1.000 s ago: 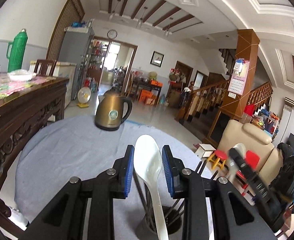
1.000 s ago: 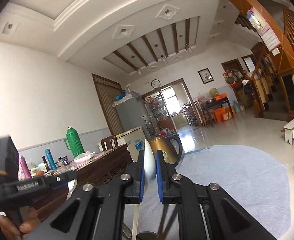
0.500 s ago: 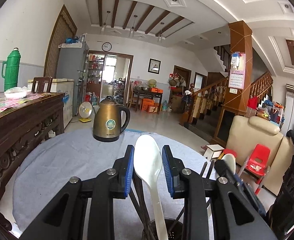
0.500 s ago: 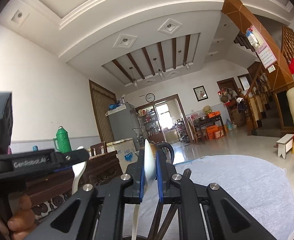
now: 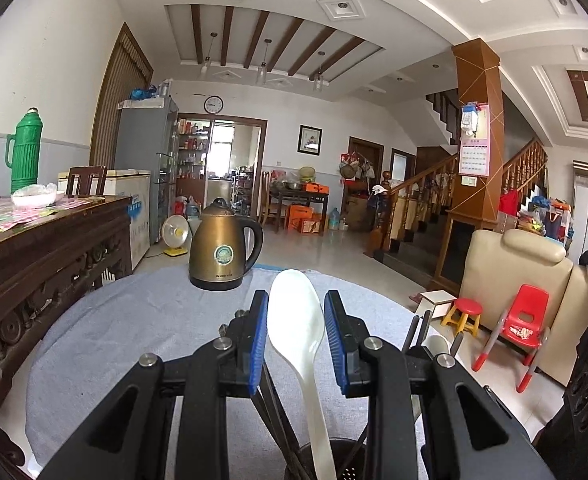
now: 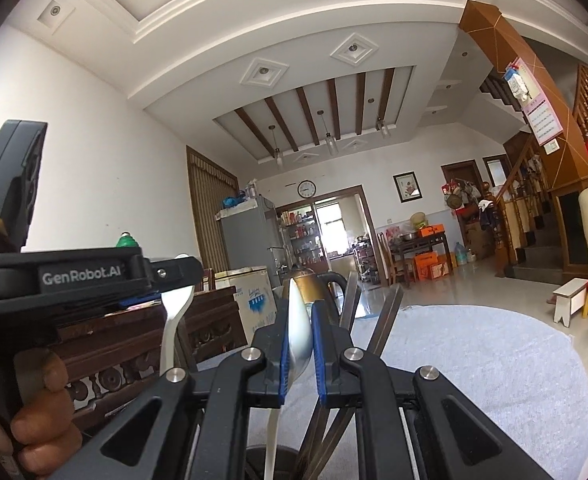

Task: Organize utensils
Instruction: 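Lower the right tool's spoon into the gray cup while the left tool lowers its spoon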

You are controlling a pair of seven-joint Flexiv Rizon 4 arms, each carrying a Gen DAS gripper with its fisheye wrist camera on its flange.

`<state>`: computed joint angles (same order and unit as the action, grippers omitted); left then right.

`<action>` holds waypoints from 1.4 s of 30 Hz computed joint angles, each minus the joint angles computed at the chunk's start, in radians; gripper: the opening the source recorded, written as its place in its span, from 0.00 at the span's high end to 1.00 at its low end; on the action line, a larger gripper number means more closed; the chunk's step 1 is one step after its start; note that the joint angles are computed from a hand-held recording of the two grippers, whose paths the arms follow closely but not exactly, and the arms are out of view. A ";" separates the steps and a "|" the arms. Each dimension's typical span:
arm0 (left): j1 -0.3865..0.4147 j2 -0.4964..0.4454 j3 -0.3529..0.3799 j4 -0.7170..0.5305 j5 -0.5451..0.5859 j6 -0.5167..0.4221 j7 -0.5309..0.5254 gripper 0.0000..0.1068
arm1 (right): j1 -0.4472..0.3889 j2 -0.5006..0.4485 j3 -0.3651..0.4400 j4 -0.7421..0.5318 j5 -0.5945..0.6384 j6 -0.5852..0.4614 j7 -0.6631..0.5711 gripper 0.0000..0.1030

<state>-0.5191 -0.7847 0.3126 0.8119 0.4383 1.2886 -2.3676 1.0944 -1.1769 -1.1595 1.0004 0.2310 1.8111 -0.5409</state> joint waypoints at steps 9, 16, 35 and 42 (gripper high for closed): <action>0.008 -0.001 -0.014 0.045 -0.008 0.088 0.016 0.73 | -0.014 0.078 0.160 0.056 -0.012 0.051 -0.149 0.89; 0.064 -0.012 -0.101 0.104 -0.138 0.207 0.115 0.73 | -0.031 0.137 0.276 0.089 -0.004 0.058 -0.263 0.89; 0.021 -0.050 -0.040 0.104 -0.395 0.242 0.263 0.72 | -0.017 0.214 0.330 0.181 0.108 0.093 -0.384 0.89; -0.014 -0.122 0.063 -0.031 -0.375 0.124 0.182 0.72 | -0.009 0.225 0.313 0.209 0.127 0.086 -0.376 0.89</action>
